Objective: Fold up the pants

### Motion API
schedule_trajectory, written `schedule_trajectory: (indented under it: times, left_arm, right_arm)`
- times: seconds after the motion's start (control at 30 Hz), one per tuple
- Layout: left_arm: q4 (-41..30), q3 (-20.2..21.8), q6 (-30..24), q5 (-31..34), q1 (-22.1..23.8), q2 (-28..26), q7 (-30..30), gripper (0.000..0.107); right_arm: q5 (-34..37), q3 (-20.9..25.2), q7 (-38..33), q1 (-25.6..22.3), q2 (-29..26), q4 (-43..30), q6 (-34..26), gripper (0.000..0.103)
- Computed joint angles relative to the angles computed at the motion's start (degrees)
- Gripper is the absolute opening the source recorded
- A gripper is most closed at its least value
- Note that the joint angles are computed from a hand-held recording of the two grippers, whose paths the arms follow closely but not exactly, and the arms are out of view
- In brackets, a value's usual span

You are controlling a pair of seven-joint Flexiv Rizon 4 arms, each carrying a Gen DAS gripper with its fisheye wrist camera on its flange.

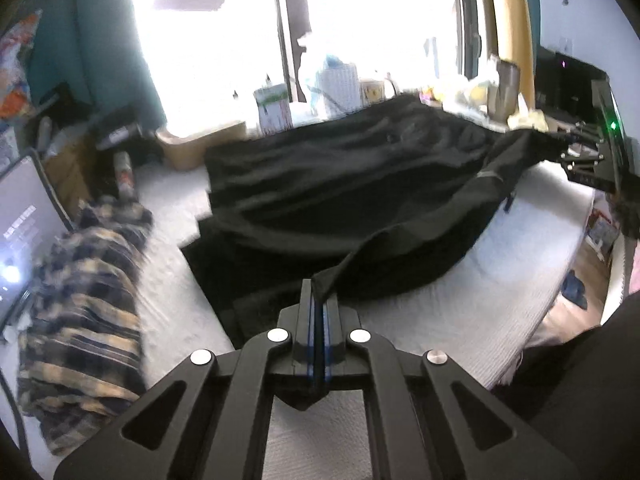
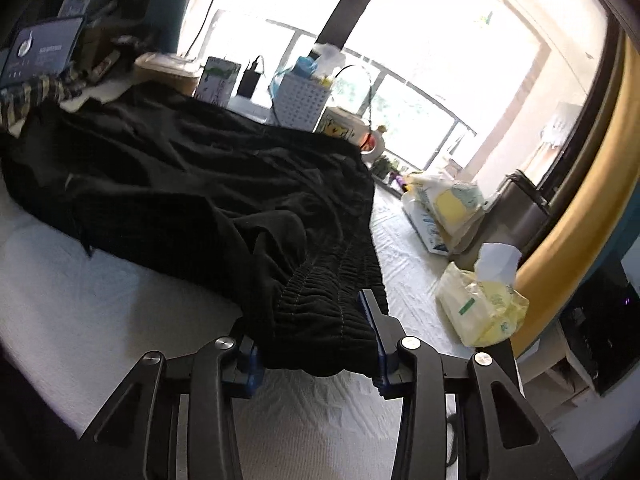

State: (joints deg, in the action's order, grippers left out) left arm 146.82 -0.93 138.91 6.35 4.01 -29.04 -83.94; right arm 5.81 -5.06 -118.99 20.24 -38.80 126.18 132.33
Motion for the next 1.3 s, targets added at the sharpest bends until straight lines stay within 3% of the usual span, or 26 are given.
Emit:
schedule_trajectory:
  times: [0.13,0.27,0.37,0.67,0.93,1.07,1.3]
  left_arm:
    - [0.6,-0.8,0.2,3.2,2.7,3.9,-1.7,0.002]
    - [-0.1,-0.2,0.5,3.2,2.5,6.6,-2.1,0.002]
    - [-1.9,-1.3,-1.8,5.7,4.8,8.9,-4.4,0.002]
    - [-10.5,-1.5,-5.9,6.5,5.8,10.0,-5.9,0.002]
    - [-21.1,-5.8,-12.8,11.4,11.2,6.5,-9.0,0.002]
    - [-26.8,-10.9,-17.9,14.7,16.3,3.4,-10.1,0.002]
    - [-35.3,-15.6,-24.9,12.2,19.0,-3.0,-4.3,0.002]
  right_arm:
    - [-0.5,1.8,2.5,-1.5,2.2,0.6,0.8,0.041]
    - [-1.0,2.8,4.9,-2.3,4.4,0.5,0.7,0.041]
    - [-0.2,2.6,6.2,-2.0,5.1,-0.7,0.7,0.041]
    - [0.2,1.6,11.3,-1.2,5.4,-6.7,-2.7,0.041]
    - [-2.1,0.2,15.9,-1.8,3.0,-15.8,-8.9,0.041]
    - [-4.4,-0.7,18.5,-1.9,0.3,-21.9,-13.2,0.041]
    - [-13.8,3.4,27.2,-7.6,-6.0,-34.2,-23.3,0.041]
